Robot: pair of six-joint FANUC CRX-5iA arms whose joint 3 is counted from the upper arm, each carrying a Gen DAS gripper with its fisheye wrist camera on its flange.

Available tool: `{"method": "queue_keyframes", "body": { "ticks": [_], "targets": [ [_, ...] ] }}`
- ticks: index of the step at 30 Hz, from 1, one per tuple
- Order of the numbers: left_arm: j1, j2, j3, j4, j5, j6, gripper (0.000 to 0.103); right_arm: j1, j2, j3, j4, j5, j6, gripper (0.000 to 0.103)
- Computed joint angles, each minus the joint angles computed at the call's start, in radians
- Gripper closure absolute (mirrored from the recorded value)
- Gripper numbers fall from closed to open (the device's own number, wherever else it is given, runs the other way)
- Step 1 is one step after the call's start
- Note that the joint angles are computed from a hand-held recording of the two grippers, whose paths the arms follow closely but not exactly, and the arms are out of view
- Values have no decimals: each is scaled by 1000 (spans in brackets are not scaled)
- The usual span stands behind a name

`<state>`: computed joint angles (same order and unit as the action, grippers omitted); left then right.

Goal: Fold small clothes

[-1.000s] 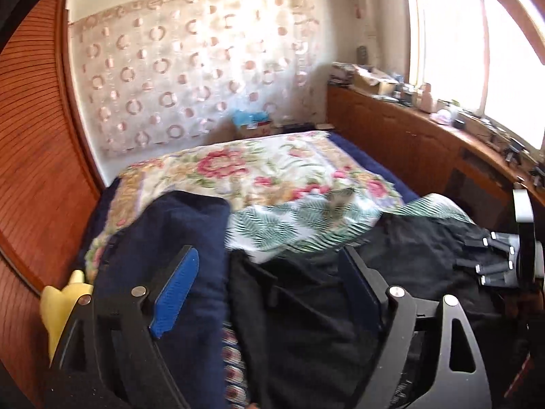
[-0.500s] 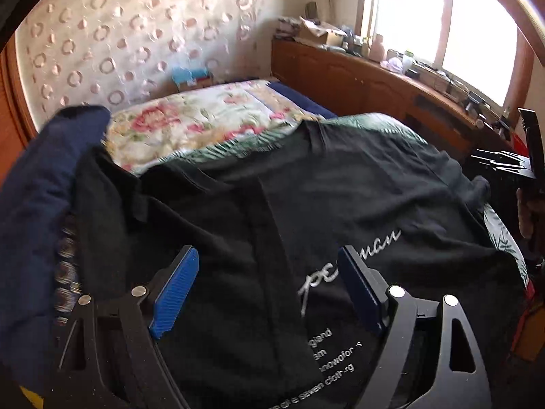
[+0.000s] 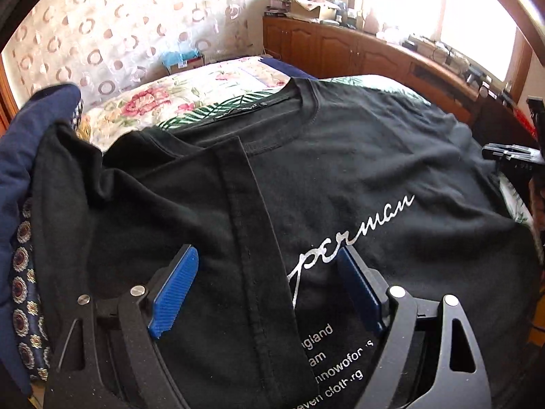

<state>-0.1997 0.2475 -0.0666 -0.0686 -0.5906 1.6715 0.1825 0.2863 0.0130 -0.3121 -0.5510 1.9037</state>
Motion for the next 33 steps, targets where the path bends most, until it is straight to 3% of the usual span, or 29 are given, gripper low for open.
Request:
{"method": "queue_keyframes", "body": {
  "ticks": [9,12,16,24,33],
  "targets": [
    [3,2,0,7,-2,-6,16,-43,-17,24,-124,-97,64,50],
    [2,3,1,6,-3,-5,16,-41,-34,5,-139,-72,88,73],
    [2,2,1,6,-3,-5,16,-8,-69,-50,-83,17,86,91],
    [2,0,0,1,-3,3,16,50,-127,-93,-42,103,126,94],
    [2,3,2,4,-4,2,16,89,-133,-62,-132,100,232,94]
  ]
}}
